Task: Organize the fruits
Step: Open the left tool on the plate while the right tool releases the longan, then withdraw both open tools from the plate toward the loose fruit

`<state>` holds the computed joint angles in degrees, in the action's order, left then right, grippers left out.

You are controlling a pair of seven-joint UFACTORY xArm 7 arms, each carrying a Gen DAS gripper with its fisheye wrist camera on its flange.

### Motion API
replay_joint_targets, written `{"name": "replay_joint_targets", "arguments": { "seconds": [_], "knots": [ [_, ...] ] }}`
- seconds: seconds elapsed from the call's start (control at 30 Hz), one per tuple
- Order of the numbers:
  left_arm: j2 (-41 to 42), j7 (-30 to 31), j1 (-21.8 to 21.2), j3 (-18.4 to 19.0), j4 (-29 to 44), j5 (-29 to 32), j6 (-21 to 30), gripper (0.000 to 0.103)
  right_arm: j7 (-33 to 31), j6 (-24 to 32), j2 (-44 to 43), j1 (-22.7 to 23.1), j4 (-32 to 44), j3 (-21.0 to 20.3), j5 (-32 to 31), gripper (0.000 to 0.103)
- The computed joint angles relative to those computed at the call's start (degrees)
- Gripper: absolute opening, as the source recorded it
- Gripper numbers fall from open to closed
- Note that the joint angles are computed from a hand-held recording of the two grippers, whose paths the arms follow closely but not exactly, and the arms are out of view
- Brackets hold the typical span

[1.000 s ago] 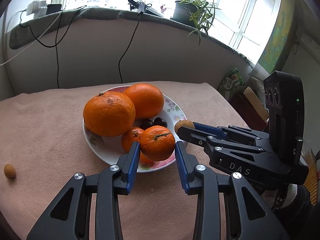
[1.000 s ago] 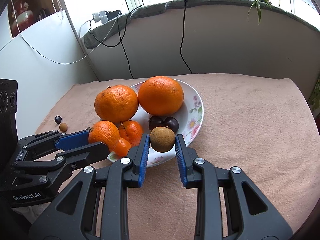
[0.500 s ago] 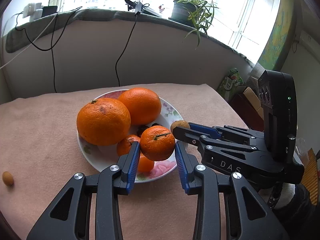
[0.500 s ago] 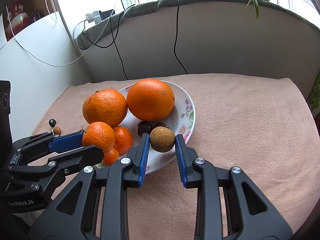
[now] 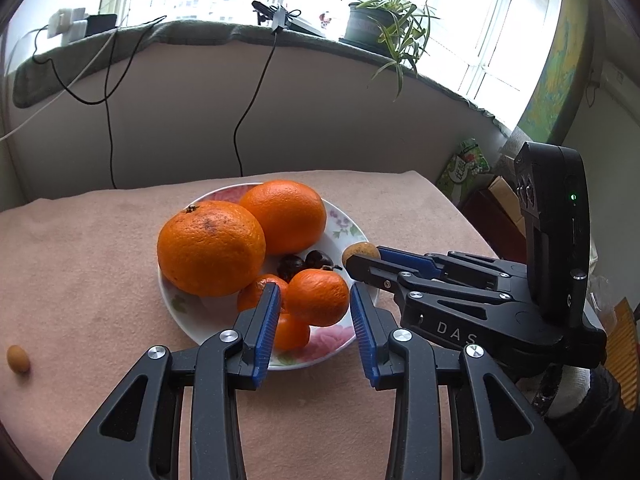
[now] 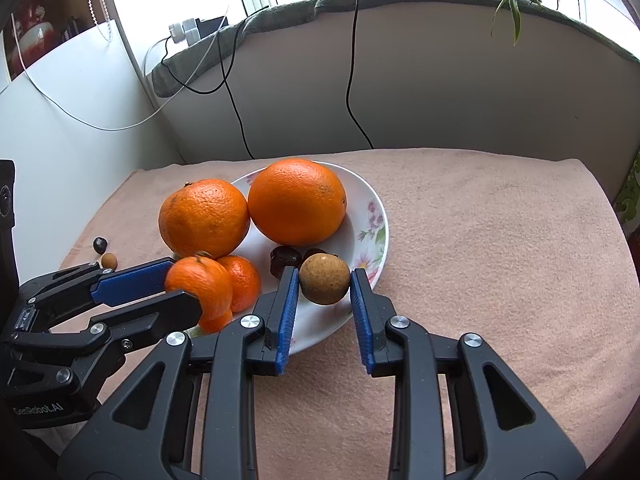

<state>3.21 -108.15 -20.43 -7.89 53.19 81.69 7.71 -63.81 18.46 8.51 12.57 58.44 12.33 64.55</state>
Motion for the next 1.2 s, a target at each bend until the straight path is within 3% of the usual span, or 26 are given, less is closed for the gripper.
{"name": "replay_joint_targets", "arguments": {
  "seconds": [0.2,0.27,0.33,0.4,0.47,0.53,0.6,0.8,0.9,1.2],
  "knots": [
    [-1.23,-0.53,0.18,-0.33,-0.68,0.81,0.91,0.035,0.21,-0.68,-0.27,0.0,-0.28,-0.01,0.44,0.029],
    [-1.61,-1.15,0.32,-0.5,-0.97,1.4,1.0,0.035,0.15,-1.15,-0.53,0.03,-0.48,0.0,0.88,0.042],
    [-2.02,-1.45,0.46,-0.72,-1.28,1.66,1.24,0.042,-0.71,-2.12,-1.04,0.1,-0.83,0.13,2.35,0.062],
    [-2.44,-1.98,0.61,-0.92,-1.62,2.05,1.49,0.046,-1.31,-2.99,-1.72,0.29,-1.29,0.06,3.78,0.072],
    [-2.98,-2.61,0.76,-1.14,-2.02,2.49,1.7,0.046,-1.45,-3.22,-2.3,0.56,-1.6,-0.22,4.48,0.073],
    [-3.66,-3.39,0.86,-1.45,-2.5,3.03,2.07,0.062,-1.17,-3.27,-2.75,0.91,-1.89,-0.52,4.42,0.073],
    [-4.49,-4.28,0.96,-1.81,-3.04,3.68,2.67,0.068,-0.84,-3.29,-3.21,1.22,-2.34,-0.8,4.11,0.073],
    [-7.04,-3.08,1.34,-2.97,-5.13,1.98,4.83,0.072,-0.12,-2.55,-4.65,2.05,-3.55,-1.44,4.44,0.075],
    [-8.3,-2.44,1.66,-3.52,-6.27,0.99,5.71,0.072,-1.56,-2.66,-5.61,2.59,-4.15,-1.52,6.54,0.087],
    [-12.7,-2.43,3.69,-5.06,-10.58,-0.7,6.47,0.072,-1.27,-2.38,-7.86,5.06,-5.58,-2.2,6.73,0.087]
  ]
}}
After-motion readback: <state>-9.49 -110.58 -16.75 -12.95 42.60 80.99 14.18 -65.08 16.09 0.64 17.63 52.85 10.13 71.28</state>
